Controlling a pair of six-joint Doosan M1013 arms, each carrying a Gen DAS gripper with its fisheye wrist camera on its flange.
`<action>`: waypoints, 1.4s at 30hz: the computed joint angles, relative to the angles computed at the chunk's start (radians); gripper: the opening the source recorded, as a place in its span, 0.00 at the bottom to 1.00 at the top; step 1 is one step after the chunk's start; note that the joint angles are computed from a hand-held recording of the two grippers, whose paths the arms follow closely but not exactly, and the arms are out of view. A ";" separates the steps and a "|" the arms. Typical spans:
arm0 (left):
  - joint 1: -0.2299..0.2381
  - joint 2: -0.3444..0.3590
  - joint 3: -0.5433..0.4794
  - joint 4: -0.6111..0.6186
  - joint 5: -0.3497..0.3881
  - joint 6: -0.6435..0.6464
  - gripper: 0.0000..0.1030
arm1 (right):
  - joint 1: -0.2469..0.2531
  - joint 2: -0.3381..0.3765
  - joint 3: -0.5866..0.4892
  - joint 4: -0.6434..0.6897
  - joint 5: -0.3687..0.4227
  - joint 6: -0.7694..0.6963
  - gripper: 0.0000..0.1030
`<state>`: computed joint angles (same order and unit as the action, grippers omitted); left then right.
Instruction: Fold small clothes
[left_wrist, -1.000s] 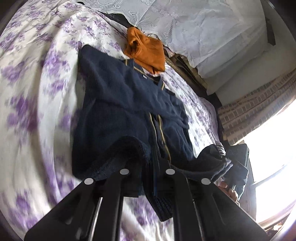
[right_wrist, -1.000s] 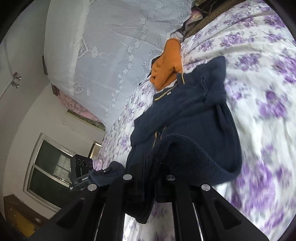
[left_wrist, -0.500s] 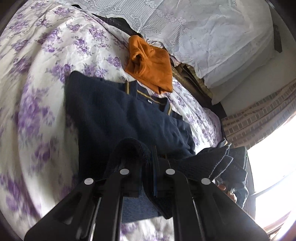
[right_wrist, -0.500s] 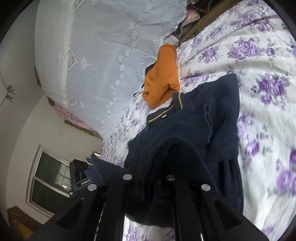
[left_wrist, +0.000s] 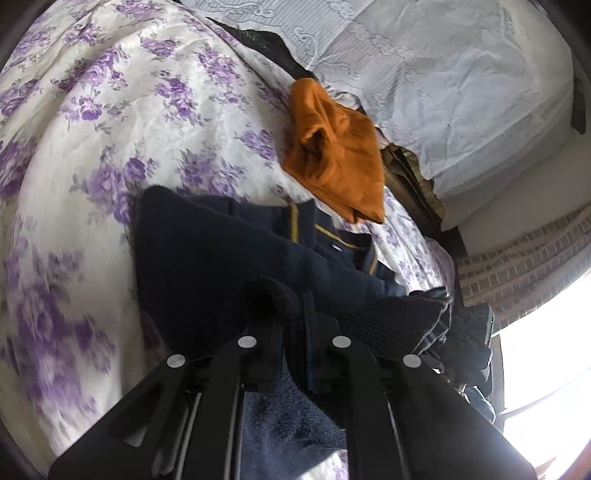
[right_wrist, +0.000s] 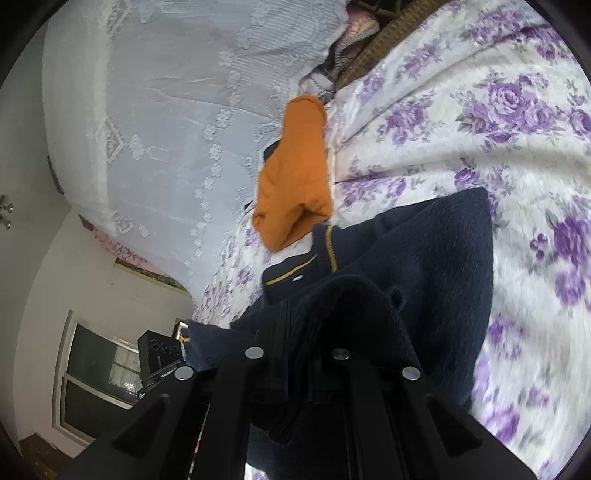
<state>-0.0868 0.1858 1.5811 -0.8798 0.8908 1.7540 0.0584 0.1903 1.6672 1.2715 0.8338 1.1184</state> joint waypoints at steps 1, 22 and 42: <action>0.001 0.006 -0.005 0.001 0.004 -0.002 0.08 | 0.000 0.005 -0.002 -0.002 -0.003 0.005 0.07; 0.022 0.012 0.024 -0.122 -0.024 0.084 0.20 | -0.019 0.001 0.017 0.089 -0.013 -0.103 0.26; 0.007 -0.049 0.051 0.074 -0.230 0.002 0.81 | -0.012 -0.048 0.034 0.014 -0.154 -0.142 0.32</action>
<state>-0.0800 0.1364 1.6317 -0.8058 0.6613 1.7561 0.0460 0.1424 1.7014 1.2853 0.6799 0.9763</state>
